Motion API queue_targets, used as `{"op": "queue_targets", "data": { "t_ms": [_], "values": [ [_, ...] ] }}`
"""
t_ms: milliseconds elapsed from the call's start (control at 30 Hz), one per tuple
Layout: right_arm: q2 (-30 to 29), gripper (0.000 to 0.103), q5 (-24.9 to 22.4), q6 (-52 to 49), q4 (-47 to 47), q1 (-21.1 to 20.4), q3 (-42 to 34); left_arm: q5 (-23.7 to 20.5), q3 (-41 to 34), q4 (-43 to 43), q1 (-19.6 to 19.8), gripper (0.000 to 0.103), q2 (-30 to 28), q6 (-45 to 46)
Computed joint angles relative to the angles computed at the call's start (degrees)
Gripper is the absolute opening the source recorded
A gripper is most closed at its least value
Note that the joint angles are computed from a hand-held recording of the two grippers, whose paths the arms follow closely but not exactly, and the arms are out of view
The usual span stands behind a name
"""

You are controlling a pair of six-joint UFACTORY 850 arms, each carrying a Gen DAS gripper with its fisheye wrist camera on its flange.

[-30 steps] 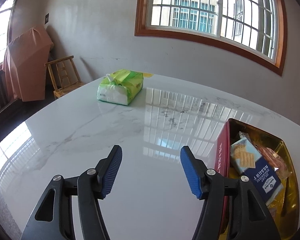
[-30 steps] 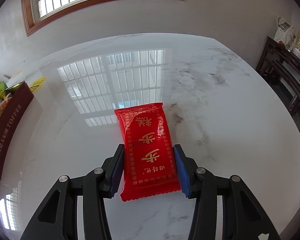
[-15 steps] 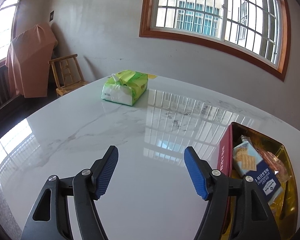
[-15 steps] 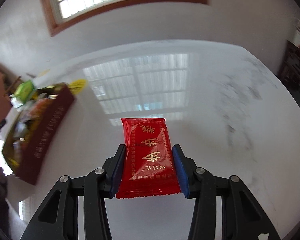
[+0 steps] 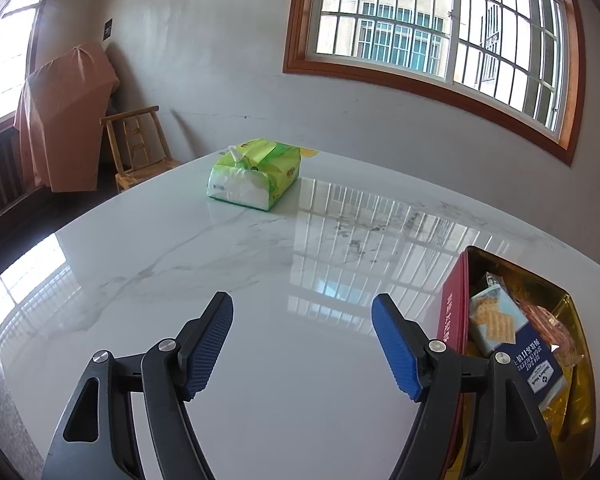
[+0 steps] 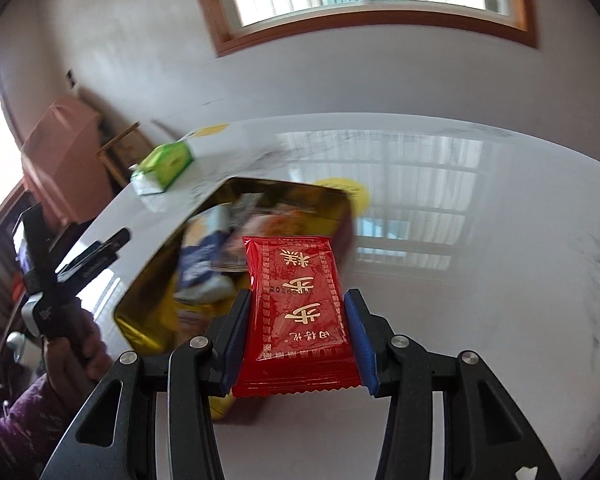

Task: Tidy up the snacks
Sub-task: 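Carry the red snack pack over the tin with the right gripper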

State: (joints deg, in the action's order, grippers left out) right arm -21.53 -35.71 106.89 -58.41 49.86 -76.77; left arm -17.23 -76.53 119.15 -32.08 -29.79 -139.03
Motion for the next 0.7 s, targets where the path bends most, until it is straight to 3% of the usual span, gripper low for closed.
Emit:
{"op": "queue_targets", "data": {
  "t_ms": [267, 700],
  "values": [
    [-6.17, 0.043, 2.73, -6.8, 3.81, -0.83, -7.4, -0.03, 0.02, 0.05, 0.0, 0.073, 0.0, -0.02],
    [-8.11, 0.044, 2.58, -12.5, 7.16, -0.6, -9.31, -1.05, 0.12, -1.06, -0.34, 0.077, 0.13, 1.59]
  ]
}}
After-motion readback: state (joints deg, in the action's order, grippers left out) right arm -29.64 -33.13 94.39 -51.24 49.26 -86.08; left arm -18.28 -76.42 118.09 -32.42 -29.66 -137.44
